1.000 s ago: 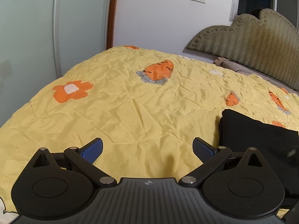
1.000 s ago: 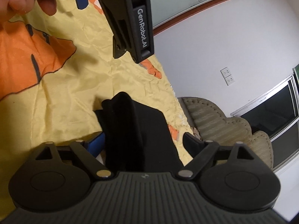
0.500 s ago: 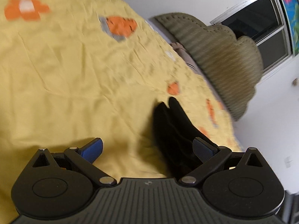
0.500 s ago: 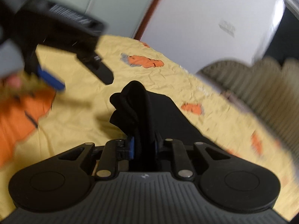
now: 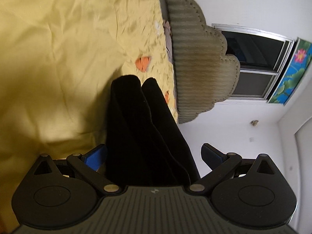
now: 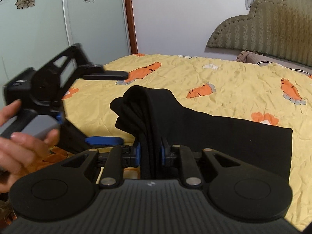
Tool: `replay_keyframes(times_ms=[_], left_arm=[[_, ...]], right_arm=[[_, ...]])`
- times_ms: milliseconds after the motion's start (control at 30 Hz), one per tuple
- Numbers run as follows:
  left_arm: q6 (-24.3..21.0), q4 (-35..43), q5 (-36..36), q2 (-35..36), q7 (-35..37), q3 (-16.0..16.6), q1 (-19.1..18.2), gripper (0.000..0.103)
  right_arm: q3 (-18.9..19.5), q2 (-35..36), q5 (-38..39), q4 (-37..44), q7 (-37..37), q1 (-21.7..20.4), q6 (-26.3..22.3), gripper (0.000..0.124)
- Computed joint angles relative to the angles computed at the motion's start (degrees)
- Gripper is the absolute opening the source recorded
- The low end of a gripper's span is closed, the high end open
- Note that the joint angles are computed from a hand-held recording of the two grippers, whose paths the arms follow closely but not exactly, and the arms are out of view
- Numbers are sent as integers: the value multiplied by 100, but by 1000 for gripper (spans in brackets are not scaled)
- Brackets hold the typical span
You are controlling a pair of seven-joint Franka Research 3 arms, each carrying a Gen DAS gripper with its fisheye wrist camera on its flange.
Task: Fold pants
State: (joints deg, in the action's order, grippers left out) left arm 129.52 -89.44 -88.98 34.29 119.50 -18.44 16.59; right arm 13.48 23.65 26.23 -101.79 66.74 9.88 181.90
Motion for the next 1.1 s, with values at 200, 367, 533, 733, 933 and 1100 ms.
replay_keyframes(times_ms=[200, 367, 533, 733, 933, 1100], left_arm=[[-200, 750, 587, 521, -397, -64, -98, 103], [-137, 1199, 1735, 636, -785, -46, -239, 103], [188, 1254, 2665, 550, -1034, -70, -334, 103], [567, 1274, 3732, 454, -1119, -97, -499, 101], [1223, 918, 4829, 135, -1530, 70, -808, 68], [1548, 782, 5727, 36, -1862, 125, -945, 45]], right_arm=[[199, 134, 23, 159, -229, -193, -51, 17], [-143, 79, -290, 109, -354, 110, -145, 18], [135, -47, -292, -60, -735, -92, -221, 27], [1570, -234, 1049, -388, -1631, -1491, 10, 31], [1882, -486, 2425, -733, -1741, -2193, 241, 42], [1344, -744, 2970, -1016, -1584, -2049, 330, 45]])
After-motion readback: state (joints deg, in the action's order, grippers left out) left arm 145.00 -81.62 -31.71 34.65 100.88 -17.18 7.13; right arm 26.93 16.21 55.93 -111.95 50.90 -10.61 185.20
